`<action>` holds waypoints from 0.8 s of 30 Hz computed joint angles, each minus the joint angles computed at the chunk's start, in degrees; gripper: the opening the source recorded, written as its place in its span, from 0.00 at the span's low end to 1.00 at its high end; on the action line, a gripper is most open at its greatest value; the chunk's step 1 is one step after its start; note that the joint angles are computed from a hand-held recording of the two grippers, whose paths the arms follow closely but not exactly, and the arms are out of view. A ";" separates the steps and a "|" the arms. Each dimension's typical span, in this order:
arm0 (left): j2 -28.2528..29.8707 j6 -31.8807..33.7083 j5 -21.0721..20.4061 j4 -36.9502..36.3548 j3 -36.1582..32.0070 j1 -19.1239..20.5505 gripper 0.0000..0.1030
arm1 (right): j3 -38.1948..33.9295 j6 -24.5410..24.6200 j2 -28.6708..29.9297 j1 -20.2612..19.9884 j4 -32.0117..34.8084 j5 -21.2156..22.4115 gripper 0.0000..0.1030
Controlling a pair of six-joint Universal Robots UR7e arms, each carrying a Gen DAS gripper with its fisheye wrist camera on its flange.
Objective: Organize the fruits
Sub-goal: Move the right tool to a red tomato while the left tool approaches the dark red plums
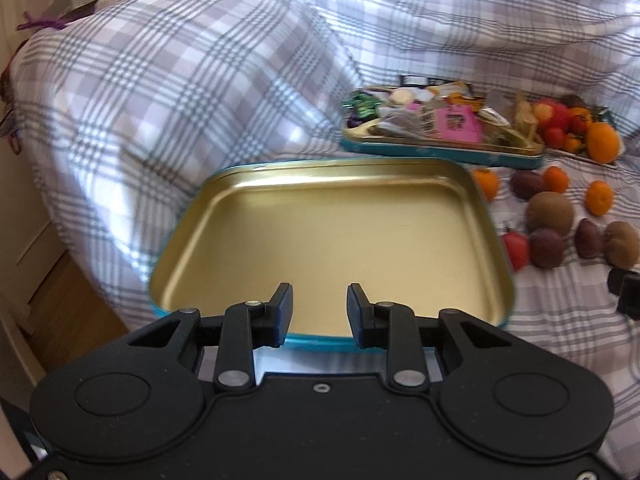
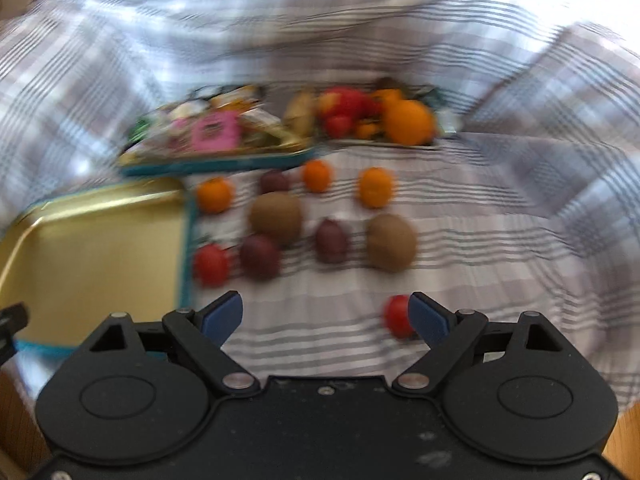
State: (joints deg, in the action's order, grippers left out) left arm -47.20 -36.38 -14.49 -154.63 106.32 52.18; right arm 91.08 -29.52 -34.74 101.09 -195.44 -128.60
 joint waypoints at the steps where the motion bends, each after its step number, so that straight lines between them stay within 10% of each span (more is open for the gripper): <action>1: 0.74 2.22 -0.44 -2.02 -0.53 -0.05 0.36 | 0.16 0.72 -0.35 -0.42 -0.33 0.04 0.91; 24: 11.23 25.11 -12.17 -18.94 -12.15 0.06 0.36 | 3.13 1.84 -5.25 -7.16 4.94 8.92 0.65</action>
